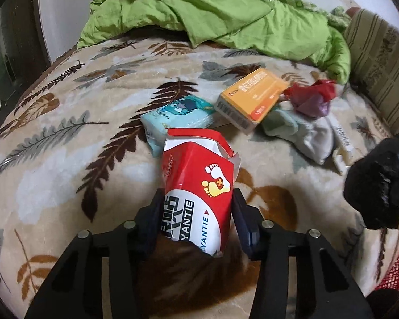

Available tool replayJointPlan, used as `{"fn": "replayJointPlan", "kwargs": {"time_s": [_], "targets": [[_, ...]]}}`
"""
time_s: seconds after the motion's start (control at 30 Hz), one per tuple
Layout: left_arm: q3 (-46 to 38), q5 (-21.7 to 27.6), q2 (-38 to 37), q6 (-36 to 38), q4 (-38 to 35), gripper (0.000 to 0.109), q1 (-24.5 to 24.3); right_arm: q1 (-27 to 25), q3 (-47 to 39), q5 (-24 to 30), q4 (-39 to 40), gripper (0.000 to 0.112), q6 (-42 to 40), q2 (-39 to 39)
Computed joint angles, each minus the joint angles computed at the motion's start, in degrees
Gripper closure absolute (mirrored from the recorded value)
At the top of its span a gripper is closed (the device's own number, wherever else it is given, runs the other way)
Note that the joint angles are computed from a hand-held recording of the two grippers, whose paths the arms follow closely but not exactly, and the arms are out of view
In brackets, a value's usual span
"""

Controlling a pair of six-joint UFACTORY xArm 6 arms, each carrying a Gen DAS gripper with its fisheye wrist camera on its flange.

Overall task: Collect trash
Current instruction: 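Lift the snack bag and black bag above the bed in both grippers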

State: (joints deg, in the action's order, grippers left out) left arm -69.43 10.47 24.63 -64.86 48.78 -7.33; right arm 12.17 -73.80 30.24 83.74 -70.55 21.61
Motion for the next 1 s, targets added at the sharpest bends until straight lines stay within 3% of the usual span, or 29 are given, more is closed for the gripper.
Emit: {"fn": "replayJointPlan", "kwargs": {"time_s": [0.13,0.2,0.43,1.0], "targets": [[3.7,-5.7,-3.1,-5.2,4.1,0.061,0.8,-0.1,1.5,-0.5,2.2,0.071,-2.1,-1.4],[4.6,-6.9,-4.9,-12.8,11.7,0.061,1.2,-0.1,2.7,-0.7,3.8,0.071,-3.7,-2.5],[6.9,-5.3,-10.0,-32.7,33.8,0.061,-0.3,0.1,7.0,-0.9,8.2,0.071,-10.2,-6.3],[5.2,-6.1,-8.2,-34.9,36.3,0.061,-0.4,-0.9,6.2,1.1,7.8,0.071,-7.8,-5.4]]}}
